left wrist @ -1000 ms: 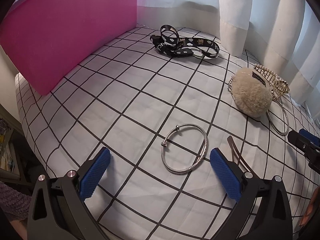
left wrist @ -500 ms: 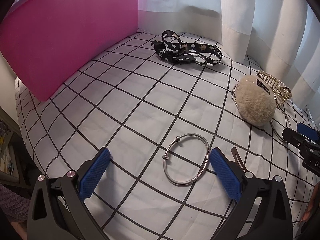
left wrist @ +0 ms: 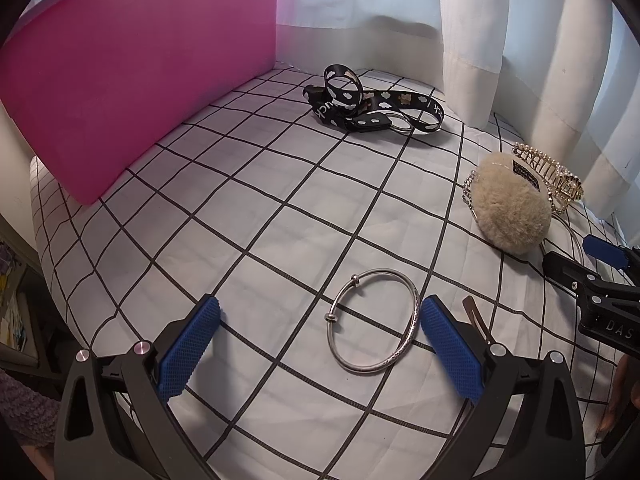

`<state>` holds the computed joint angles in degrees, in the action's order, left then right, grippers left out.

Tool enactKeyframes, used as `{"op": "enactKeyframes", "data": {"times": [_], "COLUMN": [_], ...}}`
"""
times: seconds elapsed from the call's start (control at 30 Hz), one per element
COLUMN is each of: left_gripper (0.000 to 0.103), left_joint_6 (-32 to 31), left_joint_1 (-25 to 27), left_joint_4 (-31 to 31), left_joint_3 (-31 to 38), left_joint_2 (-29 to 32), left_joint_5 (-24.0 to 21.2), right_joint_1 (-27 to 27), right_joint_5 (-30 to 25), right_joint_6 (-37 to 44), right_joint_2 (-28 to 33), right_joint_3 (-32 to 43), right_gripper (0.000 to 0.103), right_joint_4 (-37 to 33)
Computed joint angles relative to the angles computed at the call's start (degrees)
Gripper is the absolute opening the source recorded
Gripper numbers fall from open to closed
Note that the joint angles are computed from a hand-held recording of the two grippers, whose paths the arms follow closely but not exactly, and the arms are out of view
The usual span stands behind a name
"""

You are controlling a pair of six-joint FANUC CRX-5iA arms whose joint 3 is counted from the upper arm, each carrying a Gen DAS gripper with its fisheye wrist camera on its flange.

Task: Organize jewelry
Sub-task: 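Lower the left tool onto the silver bangle and close on it, then lift the silver bangle with the left tool and carry it over the tub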

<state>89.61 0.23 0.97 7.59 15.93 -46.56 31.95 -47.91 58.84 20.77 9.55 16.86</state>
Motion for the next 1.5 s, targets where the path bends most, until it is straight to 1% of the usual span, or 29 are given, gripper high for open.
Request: {"op": "enactKeyframes", "data": {"times": [0.1, 0.17, 0.37, 0.43, 0.47, 0.5, 0.53, 0.57, 0.6, 0.63, 0.67, 0.7, 0.73, 0.77, 0.9, 0.97, 1.07, 1.27, 1.5], "left_gripper": [0.098, 0.098, 0.097, 0.095, 0.091, 0.089, 0.084, 0.079, 0.076, 0.069, 0.057, 0.049, 0.043, 0.043, 0.042, 0.042, 0.042, 0.042, 0.042], "left_joint_6": [0.1, 0.7, 0.7, 0.6, 0.3, -0.1, -0.7, -1.7, -2.6, -3.3, -4.6, -5.7, -5.3, -4.6, -5.7, -5.1, -5.1, -6.3, -6.3], "left_joint_1": [-0.1, -0.2, -0.1, -0.1, 0.0, 0.1, 0.1, 0.1, 0.1, 0.1, 0.1, -0.1, -0.5, -0.9, -0.3, -0.2, 0.2, 1.0, 1.5], "left_joint_4": [-0.2, -0.6, -0.4, -0.5, -0.2, 0.1, 0.5, 1.0, 1.7, 2.0, 2.9, 3.4, 2.2, 0.9, 3.0, 2.3, 3.3, 4.9, 5.4], "left_joint_3": [-1.0, -1.3, -1.8, -2.3, -2.9, -3.4, -3.9, -4.5, -5.0, -5.4, -6.0, -6.4, -6.1, -5.7, -6.4, -5.9, -6.2, -7.3, -7.4], "left_joint_2": [-0.4, -0.6, -0.8, -1.3, -1.6, -1.9, -2.3, -2.6, -2.8, -3.2, -3.4, -3.7, -3.8, -3.7, -3.9, -3.8, -3.9, -4.9, -5.2], "left_joint_5": [1.7, 2.5, 3.0, 3.5, 3.9, 4.4, 5.0, 5.5, 6.0, 6.4, 6.9, 7.3, 7.3, 7.2, 7.5, 6.9, 6.9, 8.3, 8.6], "right_joint_1": [-0.2, -0.2, -0.2, -0.1, -0.1, 0.0, 0.1, 0.2, 0.1, 0.1, 0.0, -0.1, -0.1, -0.2, -0.4, -0.4, -0.5, -0.2, 0.2], "right_joint_5": [0.9, 1.1, 1.2, 1.6, 2.1, 2.6, 2.9, 3.0, 3.2, 3.3, 3.5, 3.7, 3.7, 3.9, 4.1, 4.4, 4.6, 4.9, 5.3], "right_joint_6": [-0.5, -0.6, 0.6, 0.7, 1.0, 1.1, 1.1, 0.8, 0.8, 0.8, 0.8, 0.8, 0.8, 0.9, 0.6, 0.6, 0.6, -0.1, -1.2], "right_joint_2": [0.1, 0.4, 0.4, -0.5, -0.8, -1.1, -1.4, -1.4, -1.4, -1.4, -1.6, -1.6, -1.7, -1.8, -2.2, -2.5, -2.9, -3.6, -4.5], "right_joint_3": [-0.3, -0.1, 0.3, -0.7, -1.2, -1.7, -2.1, -2.1, -2.2, -2.1, -2.4, -2.5, -2.5, -2.5, -2.9, -3.3, -3.7, -4.3, -5.1], "right_gripper": [0.088, 0.089, 0.088, 0.087, 0.083, 0.076, 0.072, 0.071, 0.071, 0.071, 0.071, 0.071, 0.071, 0.071, 0.071, 0.071, 0.071, 0.071, 0.071], "right_joint_4": [0.4, 0.5, -0.2, -0.2, -0.1, 0.0, 0.4, 0.6, 0.4, 0.3, 0.3, 0.2, 0.0, -0.3, -0.9, -1.0, -1.3, -1.2, 0.2]}}
